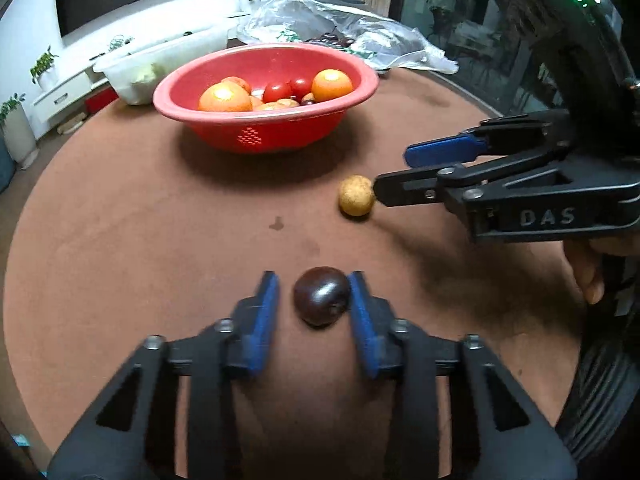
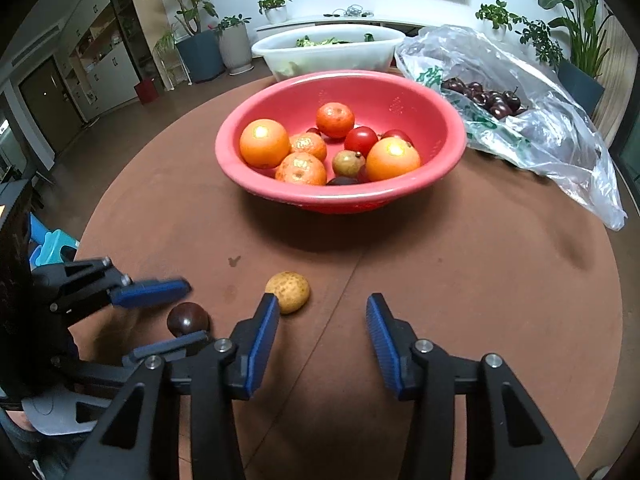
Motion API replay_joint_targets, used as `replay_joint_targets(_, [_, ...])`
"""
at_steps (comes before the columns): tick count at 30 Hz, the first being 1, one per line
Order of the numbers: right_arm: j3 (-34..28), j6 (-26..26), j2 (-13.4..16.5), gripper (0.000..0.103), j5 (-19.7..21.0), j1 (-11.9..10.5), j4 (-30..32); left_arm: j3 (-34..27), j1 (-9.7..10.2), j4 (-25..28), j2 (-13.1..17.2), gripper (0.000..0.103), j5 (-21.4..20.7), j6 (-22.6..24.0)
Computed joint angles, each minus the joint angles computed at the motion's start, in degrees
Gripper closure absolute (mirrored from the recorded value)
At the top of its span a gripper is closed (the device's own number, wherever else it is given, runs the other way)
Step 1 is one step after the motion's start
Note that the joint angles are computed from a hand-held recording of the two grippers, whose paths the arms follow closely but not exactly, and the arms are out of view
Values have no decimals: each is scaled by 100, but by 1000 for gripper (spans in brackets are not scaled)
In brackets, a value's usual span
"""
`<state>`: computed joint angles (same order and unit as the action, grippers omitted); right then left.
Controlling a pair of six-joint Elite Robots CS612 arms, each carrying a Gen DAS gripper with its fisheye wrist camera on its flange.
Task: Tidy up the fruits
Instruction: 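Grasp a dark plum with the left tool while the right tool grasps a brown round fruit, then carry the plum and brown fruit over the red bowl and open both tools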
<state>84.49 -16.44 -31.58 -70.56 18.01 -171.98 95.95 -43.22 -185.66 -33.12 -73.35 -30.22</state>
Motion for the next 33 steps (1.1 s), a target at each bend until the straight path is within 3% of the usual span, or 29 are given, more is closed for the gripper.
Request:
replay_joint_targets(9, [-57, -49, 18, 54, -70, 82, 81, 237, 11, -385, -79, 77, 38, -292])
replay_joint_targets(17, [-300, -146, 148, 59, -443, 232, 335, 494, 71, -897, -177, 77, 176, -687])
replay_joint_targets(19, [-313, -231, 157, 61, -582, 270, 308, 525, 82, -947, -206, 77, 222, -728])
replay_joint_targets(22, [-316, -299, 162, 74, -740, 301, 262, 563, 93, -973, -272, 77, 317, -773])
replay_joint_targets(26, [-243, -231, 98, 74, -600, 264, 212, 527, 145, -929, -367, 77, 448, -713])
replay_joint_targets(33, [-213, 223, -100, 74, -131, 50, -166, -23, 298, -529, -419, 77, 623, -131])
